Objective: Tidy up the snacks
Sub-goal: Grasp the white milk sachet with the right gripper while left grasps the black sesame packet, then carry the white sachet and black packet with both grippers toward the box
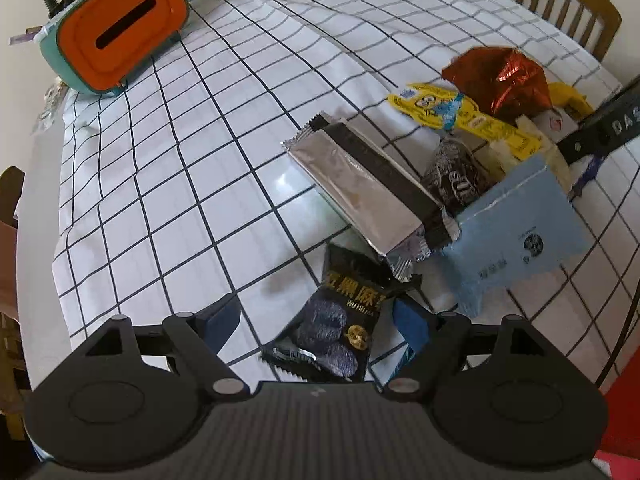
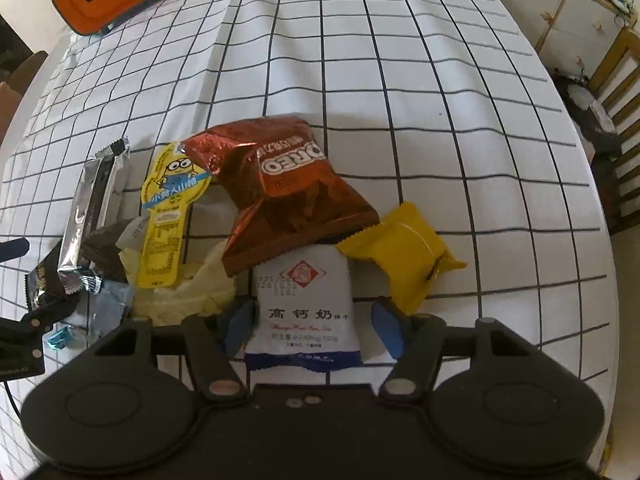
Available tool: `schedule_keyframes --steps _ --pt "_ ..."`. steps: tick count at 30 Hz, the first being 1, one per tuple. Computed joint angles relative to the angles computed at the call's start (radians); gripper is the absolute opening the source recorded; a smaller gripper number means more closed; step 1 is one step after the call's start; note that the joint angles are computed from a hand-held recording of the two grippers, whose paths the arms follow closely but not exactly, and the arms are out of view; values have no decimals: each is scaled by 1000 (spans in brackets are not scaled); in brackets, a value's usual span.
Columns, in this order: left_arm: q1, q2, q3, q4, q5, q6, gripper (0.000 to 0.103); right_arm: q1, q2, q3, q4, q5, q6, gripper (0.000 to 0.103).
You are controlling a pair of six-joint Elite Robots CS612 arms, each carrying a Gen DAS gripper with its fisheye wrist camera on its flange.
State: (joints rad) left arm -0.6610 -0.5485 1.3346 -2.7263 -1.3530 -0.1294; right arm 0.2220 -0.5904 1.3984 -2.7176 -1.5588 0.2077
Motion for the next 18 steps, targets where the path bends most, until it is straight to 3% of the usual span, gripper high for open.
schedule_keyframes --steps 4,8,10,18 --pt "2 2 0 -14 -14 -32 76 10 4 -7 3 -40 -15 58" --pt "7 -4 8 -26 -63 -75 49 15 4 -4 -11 -61 -37 49" --pt "5 -7 12 -28 -52 -96 35 16 3 -1 -18 -68 -36 46" --pt "6 -21 29 -18 -37 -207 32 4 -17 40 -61 -19 1 44"
